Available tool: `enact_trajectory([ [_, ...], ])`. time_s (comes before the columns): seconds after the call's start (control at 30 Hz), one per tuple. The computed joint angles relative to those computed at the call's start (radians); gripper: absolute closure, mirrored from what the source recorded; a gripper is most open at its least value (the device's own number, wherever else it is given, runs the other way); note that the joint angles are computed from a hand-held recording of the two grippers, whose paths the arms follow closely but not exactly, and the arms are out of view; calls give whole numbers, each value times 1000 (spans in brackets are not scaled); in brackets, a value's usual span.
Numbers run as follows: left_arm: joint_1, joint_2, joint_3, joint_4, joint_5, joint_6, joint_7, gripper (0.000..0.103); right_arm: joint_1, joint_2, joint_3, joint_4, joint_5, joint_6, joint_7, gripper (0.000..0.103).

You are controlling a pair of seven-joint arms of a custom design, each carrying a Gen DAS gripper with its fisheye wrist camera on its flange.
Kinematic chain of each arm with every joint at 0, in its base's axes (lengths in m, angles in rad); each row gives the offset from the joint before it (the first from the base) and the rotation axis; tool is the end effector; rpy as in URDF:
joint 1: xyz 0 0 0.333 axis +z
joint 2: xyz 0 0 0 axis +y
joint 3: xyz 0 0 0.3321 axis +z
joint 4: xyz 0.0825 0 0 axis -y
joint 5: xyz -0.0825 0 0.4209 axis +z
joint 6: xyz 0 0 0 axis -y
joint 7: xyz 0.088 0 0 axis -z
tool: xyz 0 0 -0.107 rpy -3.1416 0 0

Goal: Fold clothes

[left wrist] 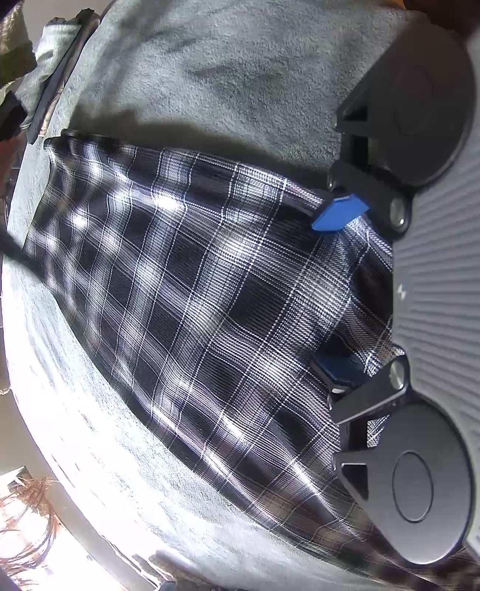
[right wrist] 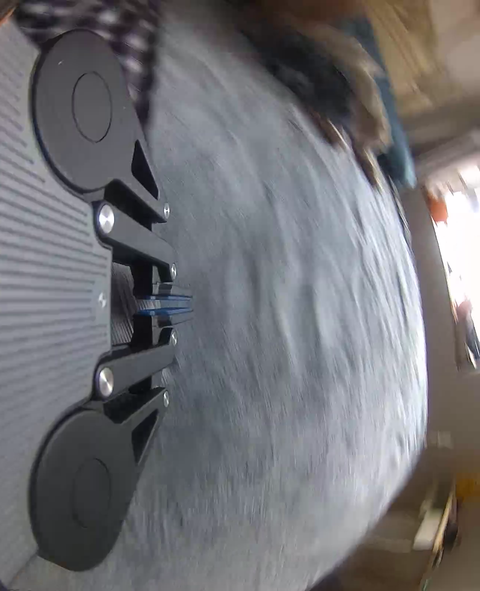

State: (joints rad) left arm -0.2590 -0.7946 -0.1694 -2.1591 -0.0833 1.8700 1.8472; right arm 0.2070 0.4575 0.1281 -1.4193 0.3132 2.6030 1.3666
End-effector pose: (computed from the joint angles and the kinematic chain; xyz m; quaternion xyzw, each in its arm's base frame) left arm 0.3027 -0.1795 0.7345 -0.4171 0.8748 -0.1713 0.1774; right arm 0.7480 0.2314 0.5257 -0.7434 0.5507 -0.1211 0.3599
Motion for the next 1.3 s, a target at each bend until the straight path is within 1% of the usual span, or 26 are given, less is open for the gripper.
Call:
enact_trajectory([
  [0.03,1,-1,-1,-1,2,1,-1,27,-35,6,54,34,57,-117,-138,100],
  [0.07,1,-1,-2,-2,3,2,-1,27,-40,28,72,74,49,-215,-218,100],
  [0.1,1,-1,-3,-1,4,2,-1,27,-16,45,56,96,-16,-257,-252,100],
  [0.13,1,0,-3,0,6,1,-1,27,31,61,5,102,-98,-245,-232,101],
  [0.2,0,4,-4,5,9,-2,2,27,68,92,-67,88,-158,-116,-104,101],
  [0.27,0,8,-4,8,11,-4,5,26,133,119,-195,98,-276,-20,180,103],
  [0.33,2,8,-5,6,12,-1,2,24,174,117,-285,82,-352,34,412,97],
  [0.37,3,7,-5,4,12,2,0,24,182,99,-302,70,-397,23,472,96],
  [0.4,4,6,-4,1,11,5,-3,23,171,59,-284,23,-394,42,463,97],
  [0.47,4,2,-2,-5,10,11,-5,22,79,-24,-149,-69,-314,73,300,96],
  [0.53,1,1,2,-7,8,15,1,21,-35,-76,14,-112,-132,3,49,96],
  [0.57,1,3,4,-6,7,15,4,21,-64,-93,55,-120,-52,-74,-44,96],
  [0.6,1,4,5,-5,7,15,7,21,-63,-104,61,-118,-32,-150,-82,95],
  [0.67,0,7,6,-2,8,15,14,21,-26,-144,18,-180,-182,-187,-17,95],
  [0.73,0,9,6,2,9,15,21,21,51,-196,-92,-275,-440,-135,285,96],
  [0.77,1,8,5,2,10,15,24,21,111,-216,-172,-287,-532,-154,460,94],
  [0.8,1,7,4,3,12,16,26,21,138,-233,-217,-290,-597,-188,585,90],
  [0.83,1,6,3,3,14,17,28,21,152,-265,-227,-321,-634,-167,639,90],
  [0.87,3,6,1,5,15,15,28,21,142,-298,-202,-363,-623,-108,623,91],
  [0.93,6,9,-2,12,19,7,25,21,94,-325,-101,-384,-477,-74,413,91],
  [1.0,9,15,-3,25,20,-6,19,21,78,-322,-20,-381,-250,-100,126,92],
  [1.07,11,18,1,38,18,-22,14,22,99,-312,10,-380,-197,-144,-30,91],
  [1.13,17,17,12,55,9,-52,3,22,143,-320,-22,-396,-361,-207,65,91],
  [1.2,29,20,27,80,-1,-83,-12,22,159,-358,-70,-437,-536,-281,319,90],
  [1.27,46,27,47,113,-13,-116,-30,22,157,-386,-90,-434,-691,-442,571,88],
  [1.3,55,31,57,131,-19,-132,-40,22,154,-411,-86,-443,-738,-487,628,88],
])
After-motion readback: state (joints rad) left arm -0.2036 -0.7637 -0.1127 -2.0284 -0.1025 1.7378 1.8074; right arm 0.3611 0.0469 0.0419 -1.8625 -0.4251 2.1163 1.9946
